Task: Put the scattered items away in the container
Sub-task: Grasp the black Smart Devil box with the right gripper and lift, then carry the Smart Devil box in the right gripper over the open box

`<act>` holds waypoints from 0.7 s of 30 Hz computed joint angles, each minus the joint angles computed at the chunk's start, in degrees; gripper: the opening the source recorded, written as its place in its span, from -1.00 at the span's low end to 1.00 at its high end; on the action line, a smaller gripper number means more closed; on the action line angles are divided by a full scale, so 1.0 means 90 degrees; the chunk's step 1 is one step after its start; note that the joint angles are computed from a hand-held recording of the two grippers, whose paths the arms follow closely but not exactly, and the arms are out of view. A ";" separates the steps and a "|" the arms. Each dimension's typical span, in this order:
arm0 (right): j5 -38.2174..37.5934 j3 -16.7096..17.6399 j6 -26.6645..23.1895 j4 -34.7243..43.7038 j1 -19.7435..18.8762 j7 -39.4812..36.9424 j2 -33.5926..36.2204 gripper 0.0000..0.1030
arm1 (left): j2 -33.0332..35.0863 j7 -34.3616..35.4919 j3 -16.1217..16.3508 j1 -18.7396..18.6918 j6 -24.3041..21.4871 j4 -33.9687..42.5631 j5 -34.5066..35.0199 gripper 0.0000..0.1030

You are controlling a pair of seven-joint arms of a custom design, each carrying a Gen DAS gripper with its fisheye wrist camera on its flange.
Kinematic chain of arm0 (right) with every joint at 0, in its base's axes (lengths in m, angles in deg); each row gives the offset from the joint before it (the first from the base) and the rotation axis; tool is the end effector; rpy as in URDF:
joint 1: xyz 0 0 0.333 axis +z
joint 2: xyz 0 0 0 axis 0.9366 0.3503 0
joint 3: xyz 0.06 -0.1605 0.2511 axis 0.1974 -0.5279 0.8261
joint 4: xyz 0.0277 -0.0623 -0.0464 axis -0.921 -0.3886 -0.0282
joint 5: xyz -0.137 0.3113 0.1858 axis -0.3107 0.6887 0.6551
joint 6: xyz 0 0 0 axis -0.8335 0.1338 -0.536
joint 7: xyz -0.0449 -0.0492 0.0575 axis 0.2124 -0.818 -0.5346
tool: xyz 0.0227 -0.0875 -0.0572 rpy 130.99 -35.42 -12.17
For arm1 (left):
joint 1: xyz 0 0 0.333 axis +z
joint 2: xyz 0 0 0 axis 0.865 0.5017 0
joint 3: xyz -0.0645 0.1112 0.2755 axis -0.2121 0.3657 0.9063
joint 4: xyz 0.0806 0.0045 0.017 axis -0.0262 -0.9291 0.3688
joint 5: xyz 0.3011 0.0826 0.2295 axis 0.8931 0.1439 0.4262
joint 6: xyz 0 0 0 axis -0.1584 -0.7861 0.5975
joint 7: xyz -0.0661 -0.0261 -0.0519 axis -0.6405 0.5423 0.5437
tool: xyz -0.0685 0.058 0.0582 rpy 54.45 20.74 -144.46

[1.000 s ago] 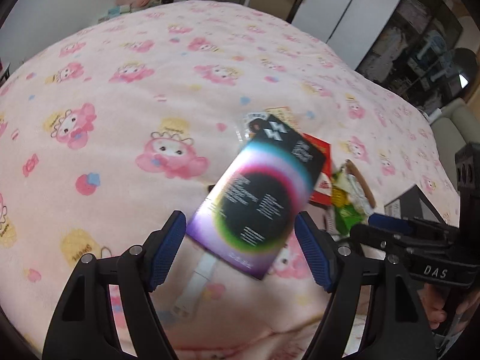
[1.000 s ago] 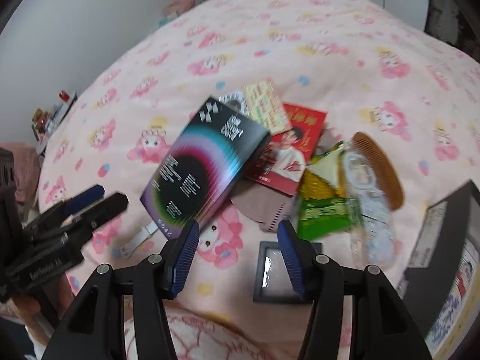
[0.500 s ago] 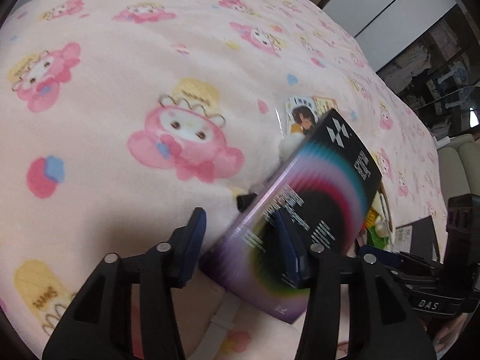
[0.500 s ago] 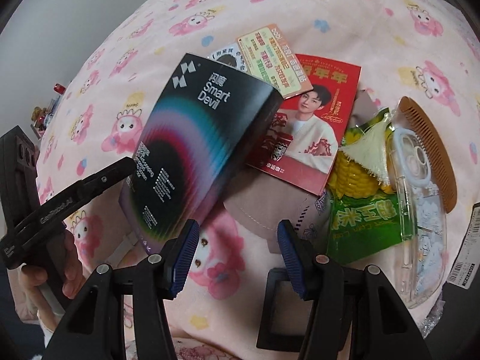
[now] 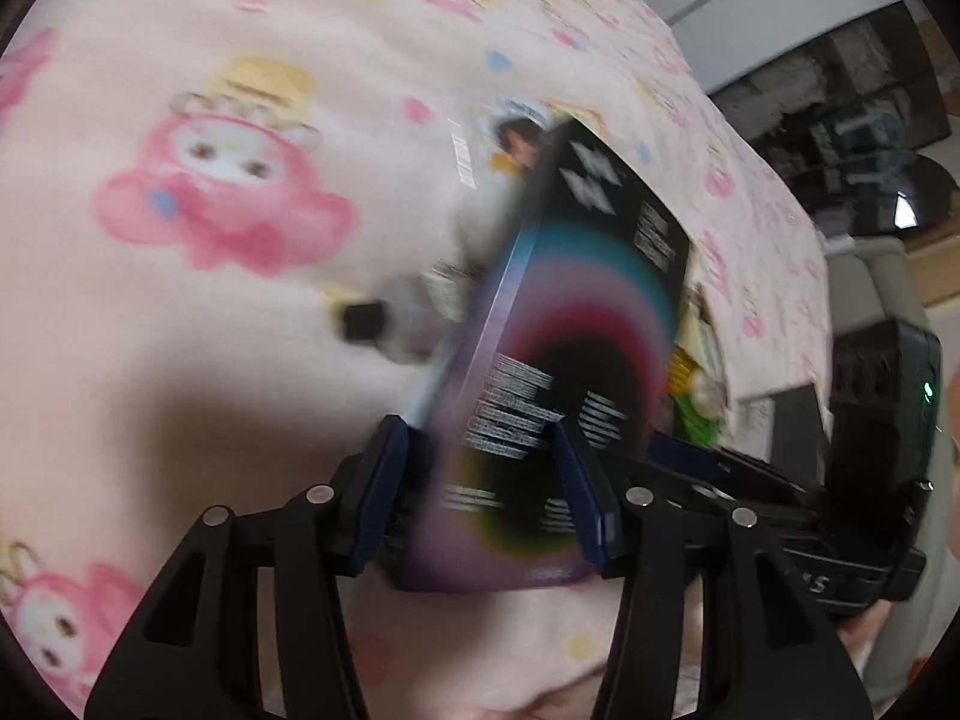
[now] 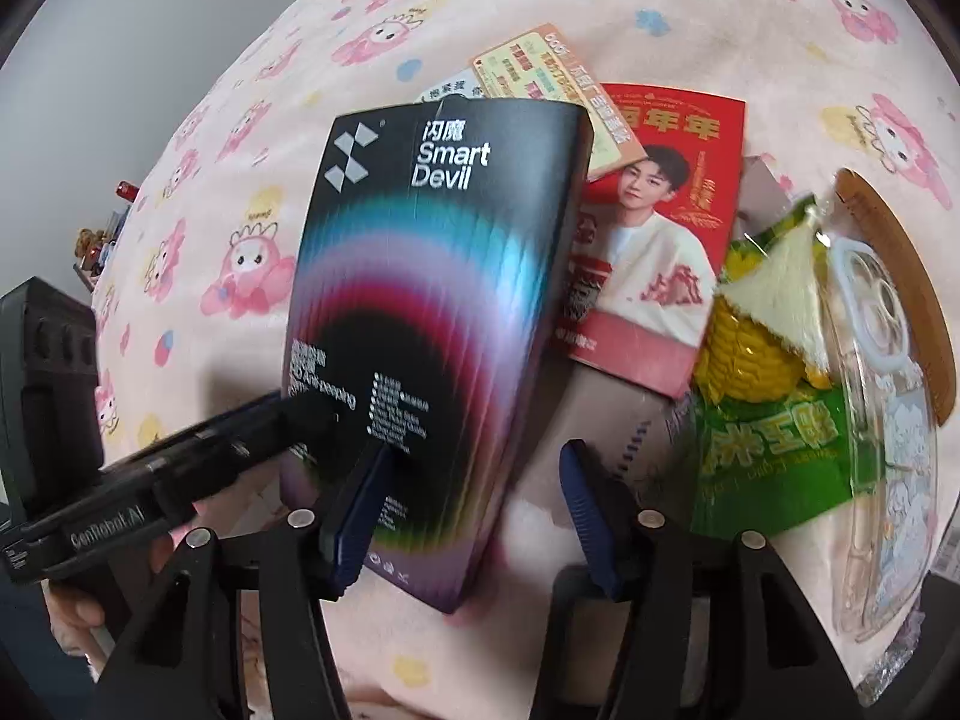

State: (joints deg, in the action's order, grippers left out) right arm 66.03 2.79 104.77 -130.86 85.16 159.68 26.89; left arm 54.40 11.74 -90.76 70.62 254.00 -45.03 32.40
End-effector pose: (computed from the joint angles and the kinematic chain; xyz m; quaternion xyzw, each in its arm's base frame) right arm 0.7451 0.2764 0.2775 -0.8219 0.5190 0.1189 0.2024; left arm 0.5789 -0.2086 0.2631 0.8326 -0.4640 0.2998 0.0395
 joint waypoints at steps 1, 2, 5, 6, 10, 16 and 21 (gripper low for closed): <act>0.0086 0.0077 -0.0032 0.0060 -0.0066 0.0004 0.0049 0.03 | -0.0108 -0.0067 0.0140 -0.0168 -0.0086 0.0002 0.0036 -0.10; 0.0178 0.0122 0.0056 -0.0103 -0.0123 0.0006 -0.0043 -0.04 | -0.0155 -0.0020 0.0058 -0.0123 -0.0091 -0.0030 0.0018 -0.09; 0.0500 0.0176 0.0797 -0.1324 -0.0262 -0.0384 -0.0839 -0.06 | -0.0269 0.0172 -0.0406 0.0199 0.0006 -0.0178 -0.0084 -0.09; 0.0577 0.0178 0.0960 -0.1651 -0.0298 -0.0507 -0.1087 -0.07 | -0.0358 0.0238 -0.0544 0.0282 0.0000 -0.0234 -0.0085 -0.09; 0.0855 0.0125 0.1625 -0.2945 -0.0394 -0.0891 -0.2114 -0.07 | -0.0685 0.0339 -0.0744 0.0250 0.0057 -0.0284 -0.0171 -0.05; 0.1615 0.0089 0.2133 -0.4626 -0.0796 -0.1545 -0.3560 -0.07 | -0.0959 0.0596 -0.0816 -0.0187 -0.0147 0.0099 -0.0238 -0.08; 0.1816 -0.0258 0.2472 -0.5721 -0.1000 -0.1815 -0.4613 -0.07 | -0.0570 0.1219 -0.0877 -0.0787 -0.0518 0.1016 -0.0379 -0.08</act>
